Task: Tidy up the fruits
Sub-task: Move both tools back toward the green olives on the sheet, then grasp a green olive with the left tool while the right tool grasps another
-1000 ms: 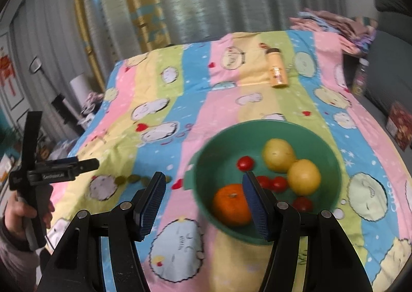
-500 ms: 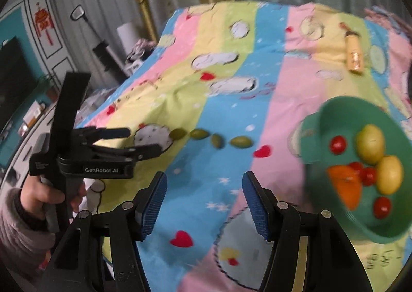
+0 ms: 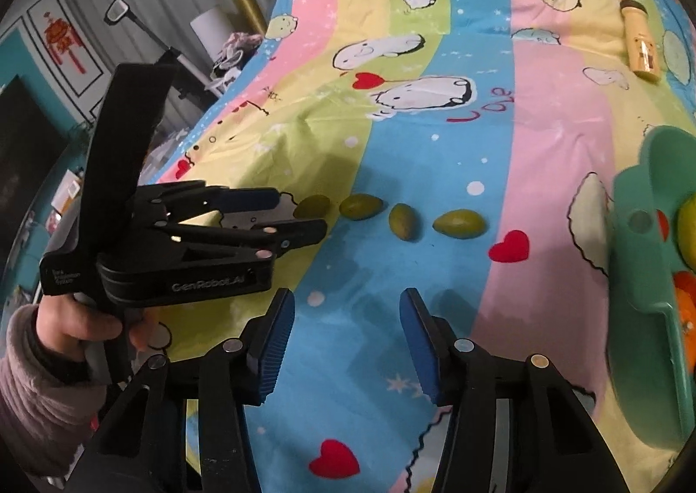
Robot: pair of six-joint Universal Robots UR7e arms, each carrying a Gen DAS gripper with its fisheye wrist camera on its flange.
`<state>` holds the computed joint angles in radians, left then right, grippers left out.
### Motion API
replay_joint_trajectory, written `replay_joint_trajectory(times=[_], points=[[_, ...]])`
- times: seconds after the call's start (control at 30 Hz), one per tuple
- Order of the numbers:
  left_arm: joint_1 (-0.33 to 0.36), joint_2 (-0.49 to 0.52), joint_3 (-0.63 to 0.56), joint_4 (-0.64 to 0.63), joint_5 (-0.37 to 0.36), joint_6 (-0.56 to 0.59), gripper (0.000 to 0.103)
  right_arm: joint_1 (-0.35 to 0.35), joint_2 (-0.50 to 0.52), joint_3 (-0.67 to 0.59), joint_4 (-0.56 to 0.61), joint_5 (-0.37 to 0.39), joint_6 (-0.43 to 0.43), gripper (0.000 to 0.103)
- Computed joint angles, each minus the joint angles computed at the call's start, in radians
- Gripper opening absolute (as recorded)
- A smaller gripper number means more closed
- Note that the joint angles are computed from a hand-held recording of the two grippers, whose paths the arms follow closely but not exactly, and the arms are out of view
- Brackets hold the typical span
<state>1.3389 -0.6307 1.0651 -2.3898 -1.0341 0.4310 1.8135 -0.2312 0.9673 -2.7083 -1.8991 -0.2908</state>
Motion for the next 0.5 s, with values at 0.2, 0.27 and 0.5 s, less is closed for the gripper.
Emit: replay_joint_trajectory(times=[0.2,0.27,0.5], points=[[0.012,0.028,-0.066,0.072,-0.033,-0.019,0.034,0.0,0.041,-0.081,0.066,-0.002,0.0,0.05],[0.014,0.03,-0.077,0.085,-0.041,-0.024,0.03,-0.001,0.051,-0.102,0.081,0.002,0.002,0.049],[0.021,0.022,-0.074,0.09,-0.076,-0.045,0.021,0.001,0.097,-0.183,0.139,-0.007,-0.005,0.046]])
